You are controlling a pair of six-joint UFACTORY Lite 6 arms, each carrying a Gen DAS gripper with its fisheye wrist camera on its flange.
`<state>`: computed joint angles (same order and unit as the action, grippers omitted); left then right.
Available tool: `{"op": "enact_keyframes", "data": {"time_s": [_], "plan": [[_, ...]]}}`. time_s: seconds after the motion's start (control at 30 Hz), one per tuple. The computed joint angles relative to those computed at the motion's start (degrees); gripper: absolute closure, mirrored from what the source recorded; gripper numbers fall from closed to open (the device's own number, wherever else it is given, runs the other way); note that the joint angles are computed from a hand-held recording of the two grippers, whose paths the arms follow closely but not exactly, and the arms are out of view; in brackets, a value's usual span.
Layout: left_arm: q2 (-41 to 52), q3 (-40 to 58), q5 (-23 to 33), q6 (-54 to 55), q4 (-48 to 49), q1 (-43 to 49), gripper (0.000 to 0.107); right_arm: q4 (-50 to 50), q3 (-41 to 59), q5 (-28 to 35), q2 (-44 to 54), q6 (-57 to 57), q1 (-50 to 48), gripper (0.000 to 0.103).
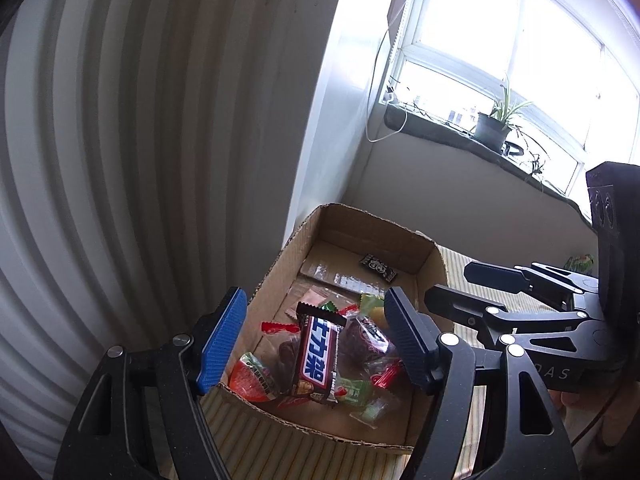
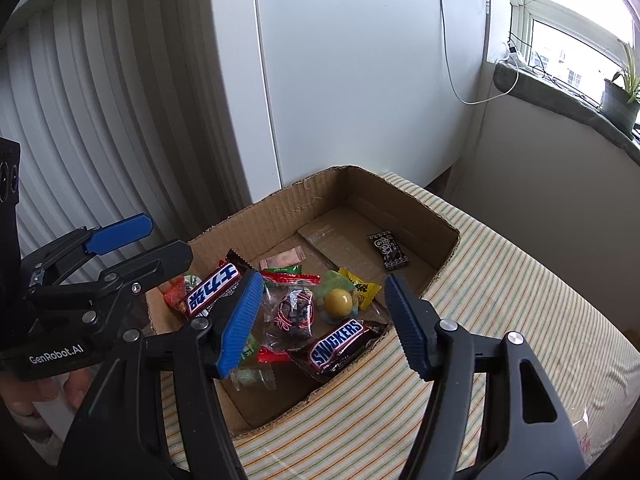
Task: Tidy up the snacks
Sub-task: 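Move both open tools to the bagged bread loaf on the bed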
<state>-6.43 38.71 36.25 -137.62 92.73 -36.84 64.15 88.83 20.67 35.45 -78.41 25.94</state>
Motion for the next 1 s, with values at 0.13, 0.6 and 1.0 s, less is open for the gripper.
{"op": "enact_keyframes", "data": {"time_s": [0.13,0.6,1.0], "plan": [[2.6,3.7,1.6,3.1,-2.9,-1.6,0.036,6.6,-3.7,1.8,-2.4,-7.0,-3.3,0.037],[33.2,43.3,3.2,24.8,-14.3,-14.1,0.036,16.5,-17.8,14.4,-12.2,-23.7,-37.3,0.032],[64.1,92.8,5.3,58.4,-36.5,-21.4,0.036,12.5,-19.7,22.7,-13.0,-27.1,-65.5,0.024]]}}
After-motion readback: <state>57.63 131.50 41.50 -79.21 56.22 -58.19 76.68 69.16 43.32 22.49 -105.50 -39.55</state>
